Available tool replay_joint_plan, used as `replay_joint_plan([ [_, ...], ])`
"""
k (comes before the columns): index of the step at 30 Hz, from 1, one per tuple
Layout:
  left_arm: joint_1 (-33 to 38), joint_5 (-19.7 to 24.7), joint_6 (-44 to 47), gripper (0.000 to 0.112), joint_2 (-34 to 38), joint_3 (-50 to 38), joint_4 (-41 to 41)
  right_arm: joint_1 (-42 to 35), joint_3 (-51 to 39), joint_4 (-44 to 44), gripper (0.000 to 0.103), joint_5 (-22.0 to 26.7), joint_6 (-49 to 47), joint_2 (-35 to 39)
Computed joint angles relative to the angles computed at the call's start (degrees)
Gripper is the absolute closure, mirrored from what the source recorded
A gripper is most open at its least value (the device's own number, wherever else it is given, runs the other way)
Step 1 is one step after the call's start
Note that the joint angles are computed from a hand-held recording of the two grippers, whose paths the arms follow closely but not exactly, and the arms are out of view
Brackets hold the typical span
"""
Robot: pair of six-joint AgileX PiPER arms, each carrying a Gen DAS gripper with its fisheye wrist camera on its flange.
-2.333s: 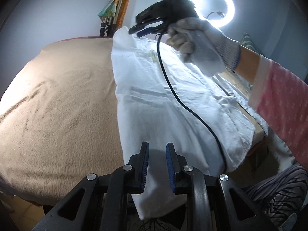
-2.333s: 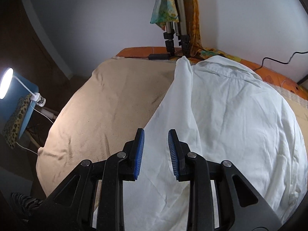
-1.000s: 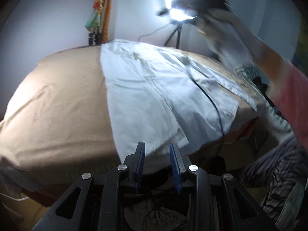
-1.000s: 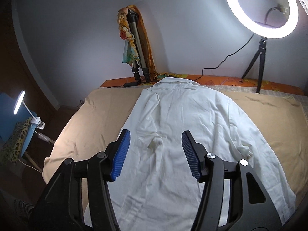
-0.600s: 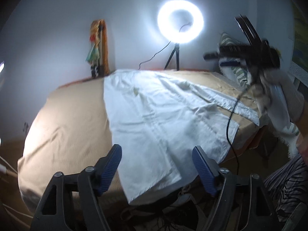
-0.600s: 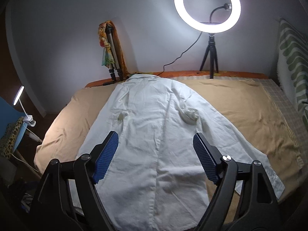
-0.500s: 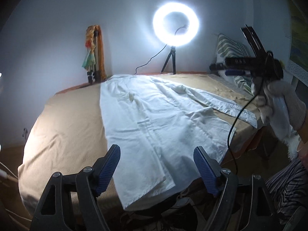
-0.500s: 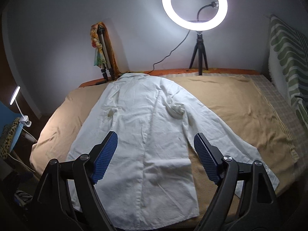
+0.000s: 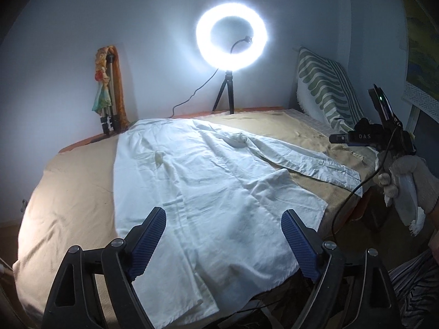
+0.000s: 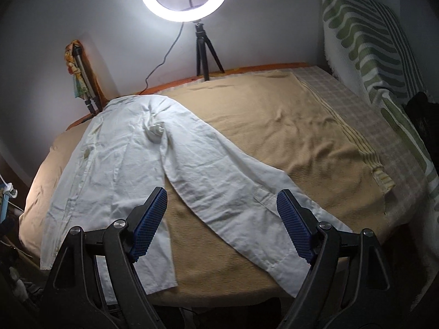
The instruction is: Fold small clothes
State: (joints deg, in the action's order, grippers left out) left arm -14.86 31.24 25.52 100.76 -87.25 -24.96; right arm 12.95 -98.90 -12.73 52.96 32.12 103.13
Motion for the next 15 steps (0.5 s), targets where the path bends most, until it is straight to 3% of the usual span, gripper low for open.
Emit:
replay_joint_plan([
  [9,-0.33,12.15,-2.92,0.024,15.01,-20.85,-1.46,-12.28,6.30,9.40,0.018,-1.99,-6.93,-0.72],
  [15,-0.87,15.56,-6.63,0.024,22.21,-29.17,0.42,-18.66,8.30,15.60,0.019,-3.98,-11.84,1.00],
])
